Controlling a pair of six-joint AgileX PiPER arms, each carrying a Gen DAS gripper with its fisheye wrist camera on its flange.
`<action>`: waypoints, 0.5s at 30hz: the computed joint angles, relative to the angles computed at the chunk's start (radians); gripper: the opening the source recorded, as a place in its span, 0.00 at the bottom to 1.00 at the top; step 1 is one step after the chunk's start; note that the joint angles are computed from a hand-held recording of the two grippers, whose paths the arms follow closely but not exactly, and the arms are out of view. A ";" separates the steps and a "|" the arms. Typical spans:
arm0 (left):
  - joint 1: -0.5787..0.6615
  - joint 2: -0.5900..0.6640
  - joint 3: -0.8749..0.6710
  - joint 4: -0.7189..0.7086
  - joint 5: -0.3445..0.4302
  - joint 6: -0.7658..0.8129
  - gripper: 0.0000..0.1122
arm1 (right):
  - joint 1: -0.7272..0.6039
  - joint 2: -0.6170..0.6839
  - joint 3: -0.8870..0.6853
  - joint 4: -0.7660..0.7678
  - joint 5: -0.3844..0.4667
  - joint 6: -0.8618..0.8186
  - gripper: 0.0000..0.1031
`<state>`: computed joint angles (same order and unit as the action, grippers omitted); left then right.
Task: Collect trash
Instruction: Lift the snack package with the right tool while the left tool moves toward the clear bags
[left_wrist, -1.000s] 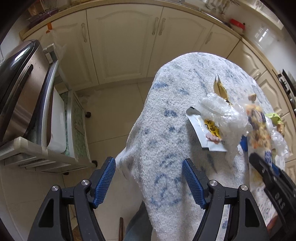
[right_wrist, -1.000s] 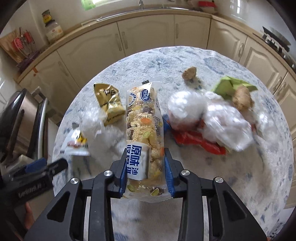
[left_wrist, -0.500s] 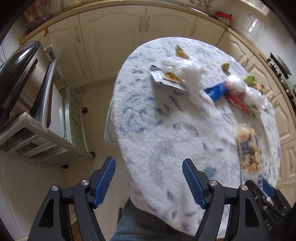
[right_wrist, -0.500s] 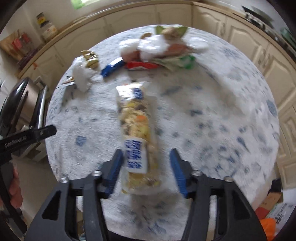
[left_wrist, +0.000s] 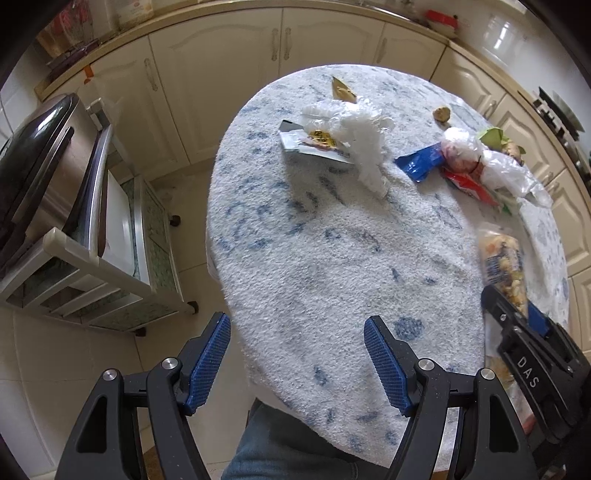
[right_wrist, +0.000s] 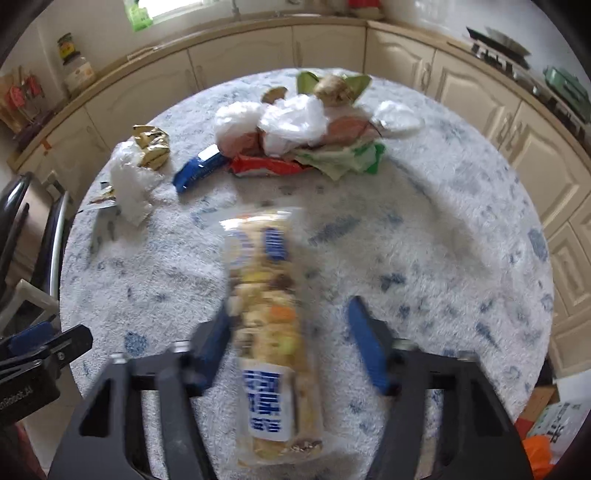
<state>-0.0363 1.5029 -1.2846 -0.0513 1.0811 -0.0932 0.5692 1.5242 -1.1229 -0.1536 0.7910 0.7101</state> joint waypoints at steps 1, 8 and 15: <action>-0.012 0.009 -0.007 0.002 -0.003 -0.005 0.63 | -0.020 -0.007 0.008 0.036 -0.012 -0.033 0.33; -0.136 0.090 -0.099 0.000 -0.003 -0.038 0.63 | -0.141 -0.069 0.065 0.110 -0.023 -0.113 0.32; -0.256 0.207 -0.249 0.004 0.019 -0.081 0.63 | -0.323 -0.111 0.098 0.166 -0.022 -0.248 0.32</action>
